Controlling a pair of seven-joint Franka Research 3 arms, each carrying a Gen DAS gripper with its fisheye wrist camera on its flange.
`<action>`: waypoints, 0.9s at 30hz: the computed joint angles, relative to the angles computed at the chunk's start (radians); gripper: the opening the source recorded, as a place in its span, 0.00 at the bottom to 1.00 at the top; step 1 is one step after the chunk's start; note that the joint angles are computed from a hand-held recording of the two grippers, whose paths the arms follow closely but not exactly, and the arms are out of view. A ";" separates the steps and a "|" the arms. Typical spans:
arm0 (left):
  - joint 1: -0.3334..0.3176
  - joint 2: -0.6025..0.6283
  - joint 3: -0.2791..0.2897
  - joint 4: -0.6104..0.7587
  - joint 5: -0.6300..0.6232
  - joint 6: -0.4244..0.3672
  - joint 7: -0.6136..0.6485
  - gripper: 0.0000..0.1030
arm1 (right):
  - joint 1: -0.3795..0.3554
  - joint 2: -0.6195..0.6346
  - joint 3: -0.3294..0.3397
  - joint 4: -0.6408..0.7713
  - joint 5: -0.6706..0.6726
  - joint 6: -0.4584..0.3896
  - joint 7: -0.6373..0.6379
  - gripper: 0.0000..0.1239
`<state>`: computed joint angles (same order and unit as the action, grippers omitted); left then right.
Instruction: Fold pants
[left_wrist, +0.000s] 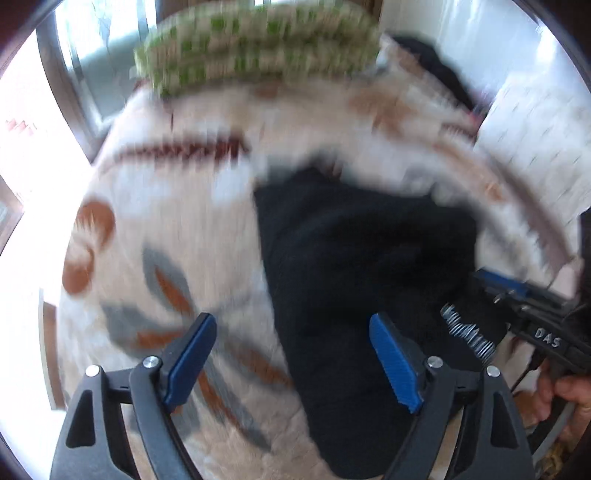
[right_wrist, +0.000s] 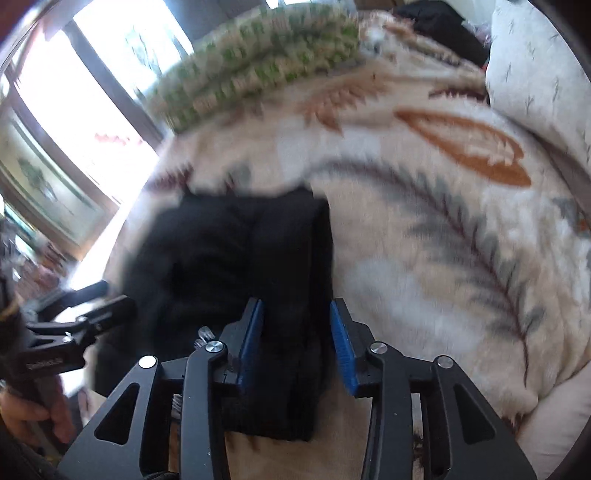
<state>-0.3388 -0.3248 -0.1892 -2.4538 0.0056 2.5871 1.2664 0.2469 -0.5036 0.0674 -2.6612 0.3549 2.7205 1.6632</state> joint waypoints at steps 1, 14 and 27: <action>-0.004 -0.013 0.010 -0.028 -0.029 0.030 -0.011 0.87 | 0.003 -0.007 0.003 -0.018 0.003 0.035 -0.004 0.37; -0.018 -0.046 0.038 -0.040 -0.129 0.005 0.005 0.94 | 0.109 -0.052 -0.138 -0.011 0.243 -0.019 -0.183 0.52; -0.036 0.017 0.072 -0.004 -0.243 0.011 0.107 0.99 | 0.113 -0.009 -0.155 0.005 0.437 -0.081 -0.365 0.54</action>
<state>-0.3747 -0.3076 -0.1174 -2.4583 -0.2377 2.5977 1.3737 0.3603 -0.5121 -0.0872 -2.6565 0.7918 2.6390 1.2978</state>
